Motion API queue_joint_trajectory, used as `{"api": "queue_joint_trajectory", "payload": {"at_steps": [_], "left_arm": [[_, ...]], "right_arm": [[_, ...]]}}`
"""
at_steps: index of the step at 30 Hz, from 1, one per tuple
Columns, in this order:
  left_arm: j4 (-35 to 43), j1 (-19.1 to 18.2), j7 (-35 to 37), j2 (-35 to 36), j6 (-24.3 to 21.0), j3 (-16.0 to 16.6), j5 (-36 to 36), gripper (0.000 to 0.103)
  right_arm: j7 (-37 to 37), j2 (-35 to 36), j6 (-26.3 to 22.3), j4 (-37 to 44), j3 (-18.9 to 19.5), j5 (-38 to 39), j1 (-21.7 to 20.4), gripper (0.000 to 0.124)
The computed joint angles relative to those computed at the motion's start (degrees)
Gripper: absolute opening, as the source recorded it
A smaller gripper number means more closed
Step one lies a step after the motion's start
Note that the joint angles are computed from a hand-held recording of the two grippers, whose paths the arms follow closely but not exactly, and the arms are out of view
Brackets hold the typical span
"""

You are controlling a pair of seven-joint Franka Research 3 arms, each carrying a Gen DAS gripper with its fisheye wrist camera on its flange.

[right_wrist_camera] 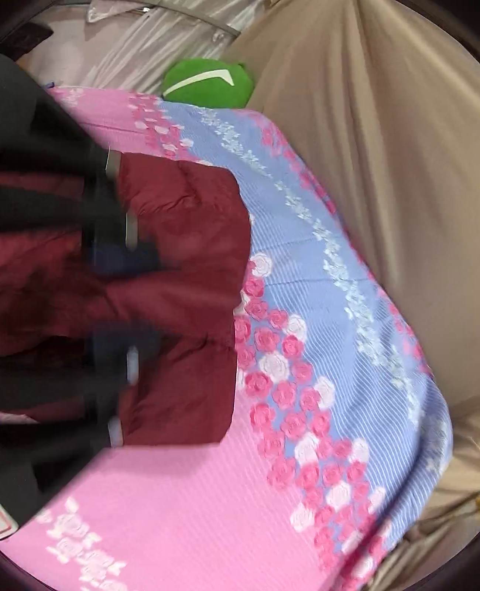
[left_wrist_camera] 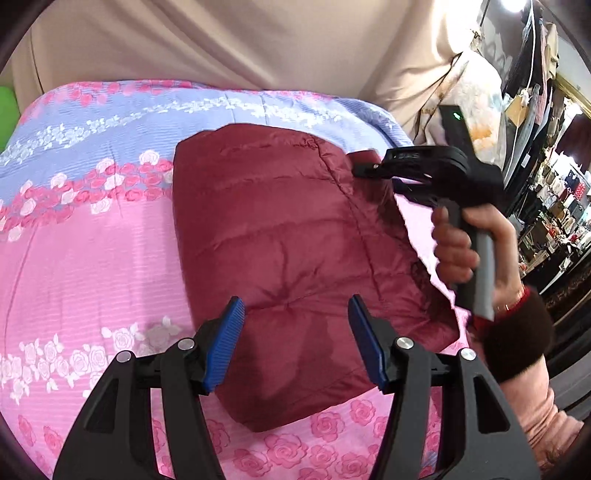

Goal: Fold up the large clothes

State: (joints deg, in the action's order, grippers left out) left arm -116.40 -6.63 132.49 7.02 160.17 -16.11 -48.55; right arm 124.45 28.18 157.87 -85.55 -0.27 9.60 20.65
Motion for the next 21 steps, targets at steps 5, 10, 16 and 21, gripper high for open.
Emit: {"api": "queue_joint_trajectory", "payload": {"at_steps": [5, 10, 16, 21], "left_arm": [[0.3, -0.6, -3.6, 2.2, -0.5, 0.1, 5.7, 0.057], [0.8, -0.4, -5.2, 5.0, 2.4, -1.5, 11.1, 0.058], [2.1, 3.0, -6.9, 5.3, -0.3, -4.1, 12.4, 0.057], [4.6, 4.6, 0.5, 4.3, -3.0, -4.6, 1.8, 0.058]], "right_arm": [[4.5, -0.3, 6.3, -3.2, -3.9, -2.6, 2.9, 0.004], [4.1, 3.8, 2.3, -1.3, -1.4, -0.6, 0.4, 0.004], [7.8, -2.9, 8.7, -9.9, -5.0, -4.1, 3.2, 0.018], [16.3, -10.1, 12.3, -19.9, -11.4, -9.5, 6.7, 0.020]]}}
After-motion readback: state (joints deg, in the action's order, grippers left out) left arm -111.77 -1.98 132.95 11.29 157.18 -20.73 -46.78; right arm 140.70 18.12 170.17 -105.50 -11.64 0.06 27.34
